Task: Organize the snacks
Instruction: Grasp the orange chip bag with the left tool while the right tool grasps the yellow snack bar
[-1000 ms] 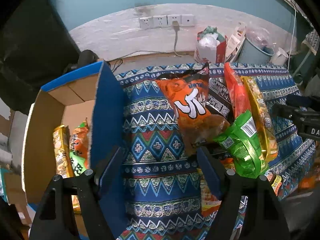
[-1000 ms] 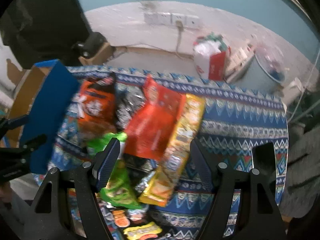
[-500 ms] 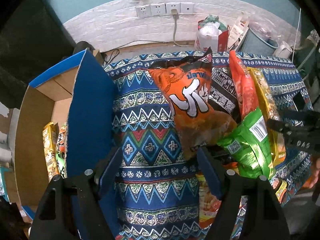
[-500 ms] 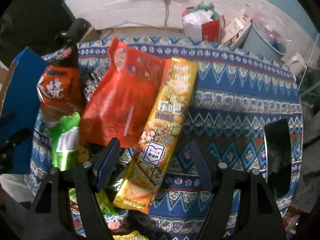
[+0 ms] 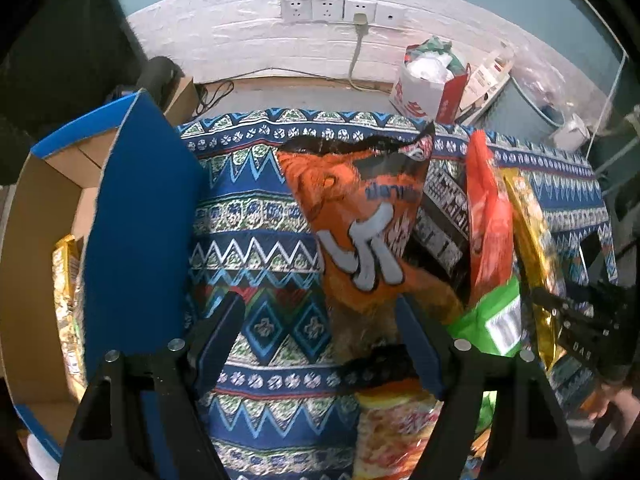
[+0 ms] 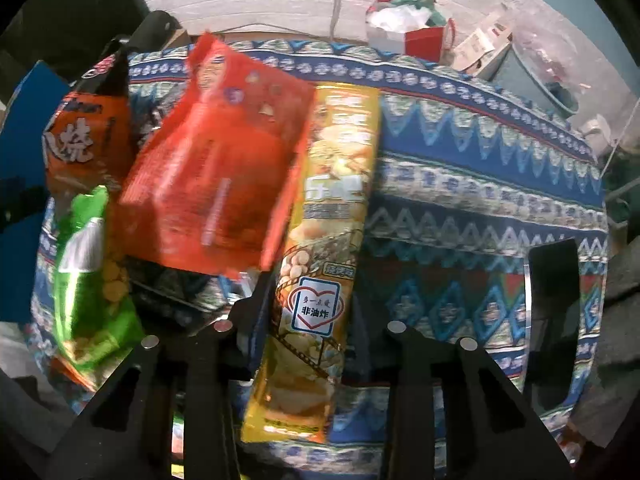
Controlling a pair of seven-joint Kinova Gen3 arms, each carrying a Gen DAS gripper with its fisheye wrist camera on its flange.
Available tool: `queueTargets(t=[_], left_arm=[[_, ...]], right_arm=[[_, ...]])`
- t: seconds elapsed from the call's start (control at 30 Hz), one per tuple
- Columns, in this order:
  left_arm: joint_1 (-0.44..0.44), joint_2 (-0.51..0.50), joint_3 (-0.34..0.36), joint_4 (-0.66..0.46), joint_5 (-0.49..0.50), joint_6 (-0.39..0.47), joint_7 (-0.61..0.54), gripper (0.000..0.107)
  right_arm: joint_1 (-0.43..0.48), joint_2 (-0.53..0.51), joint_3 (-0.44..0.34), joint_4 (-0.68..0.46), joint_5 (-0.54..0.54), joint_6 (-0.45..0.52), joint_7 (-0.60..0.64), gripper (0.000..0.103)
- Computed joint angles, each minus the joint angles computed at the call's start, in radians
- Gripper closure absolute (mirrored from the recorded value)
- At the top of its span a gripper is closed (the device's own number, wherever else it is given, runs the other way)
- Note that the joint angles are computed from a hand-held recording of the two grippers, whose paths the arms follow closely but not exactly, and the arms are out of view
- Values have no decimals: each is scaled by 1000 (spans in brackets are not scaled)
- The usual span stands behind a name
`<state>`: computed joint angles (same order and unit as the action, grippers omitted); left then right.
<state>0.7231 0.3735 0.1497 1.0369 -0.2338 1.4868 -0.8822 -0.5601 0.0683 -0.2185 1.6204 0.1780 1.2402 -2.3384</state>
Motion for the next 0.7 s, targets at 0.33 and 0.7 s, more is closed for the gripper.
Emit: queueTargets(t=[0.33,0.7], left_arm=[[-8,55,-5,-76,49,-1,21,25],[-4,113,-34,-105,39,-9,7,25]], right_arm=[[58,-66,9,109,-58,-94,51,64],[93,-28,24,95,-52,-144,87,46]])
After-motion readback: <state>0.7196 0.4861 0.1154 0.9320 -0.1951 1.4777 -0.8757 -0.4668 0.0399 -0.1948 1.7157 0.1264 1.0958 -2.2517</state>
